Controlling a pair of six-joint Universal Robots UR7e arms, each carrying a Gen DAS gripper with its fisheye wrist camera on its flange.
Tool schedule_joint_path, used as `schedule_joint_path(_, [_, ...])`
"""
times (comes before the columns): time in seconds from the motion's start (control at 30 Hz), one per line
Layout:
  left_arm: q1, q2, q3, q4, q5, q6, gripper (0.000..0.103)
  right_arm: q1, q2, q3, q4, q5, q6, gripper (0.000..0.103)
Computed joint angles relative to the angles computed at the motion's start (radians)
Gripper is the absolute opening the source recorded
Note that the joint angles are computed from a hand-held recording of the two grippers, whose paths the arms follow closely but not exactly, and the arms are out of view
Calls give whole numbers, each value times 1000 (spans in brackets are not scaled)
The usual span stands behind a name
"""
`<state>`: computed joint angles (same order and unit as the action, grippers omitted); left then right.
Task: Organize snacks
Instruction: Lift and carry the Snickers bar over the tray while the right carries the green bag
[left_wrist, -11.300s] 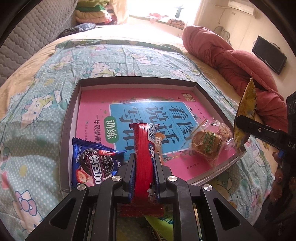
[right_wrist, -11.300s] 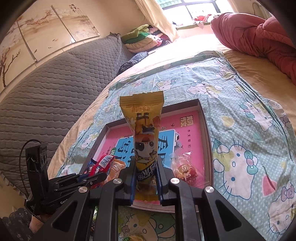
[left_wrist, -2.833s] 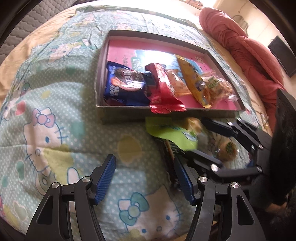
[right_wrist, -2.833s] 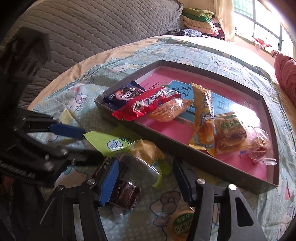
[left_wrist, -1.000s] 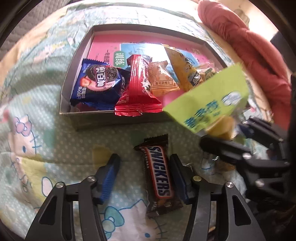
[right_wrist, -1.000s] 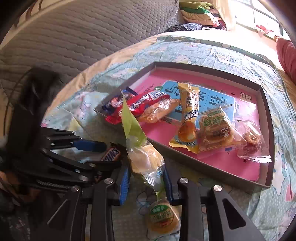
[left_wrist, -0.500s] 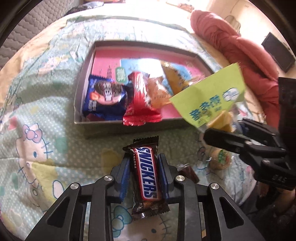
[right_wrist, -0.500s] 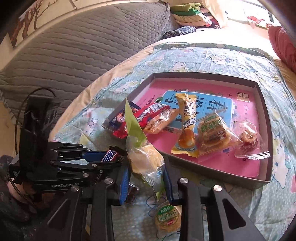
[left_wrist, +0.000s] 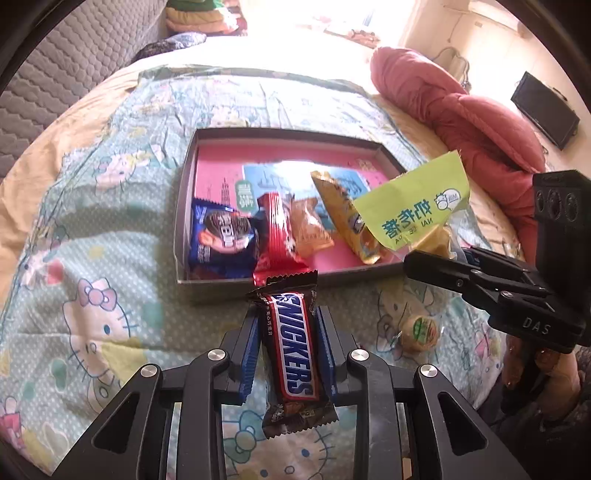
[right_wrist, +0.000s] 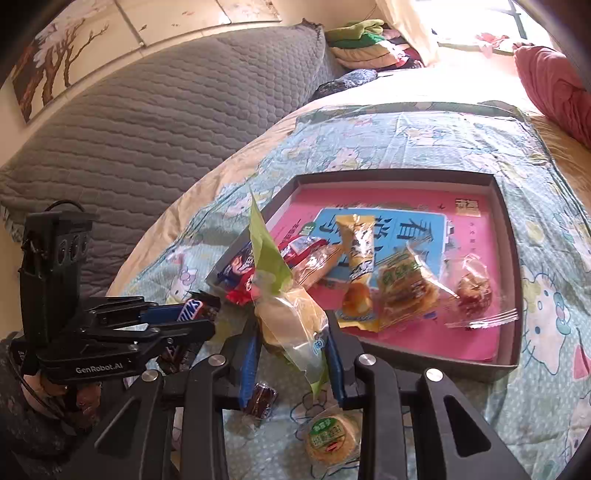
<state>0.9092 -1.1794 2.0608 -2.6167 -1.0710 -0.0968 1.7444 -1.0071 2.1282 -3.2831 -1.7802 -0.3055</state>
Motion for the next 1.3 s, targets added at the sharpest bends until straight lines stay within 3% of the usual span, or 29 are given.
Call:
schedule_joint_path(0.4, [17,60,-62,8,-2,-6,30,-12,-20,-1,-11,18,20,32])
schedule_joint_path(0.5, [36,76,-82,10,-36,-23,30,-8,-18,-3,-23,9,13,32])
schedule_joint_path(0.87, [63,130,-143,-6,-52,-24,29,-25,-21,-5,-42,11,46,32])
schedule_joint_path(1.3, [58,153,-167,-44,-60,4,29,-35,-22,-7,-61,18,54,32])
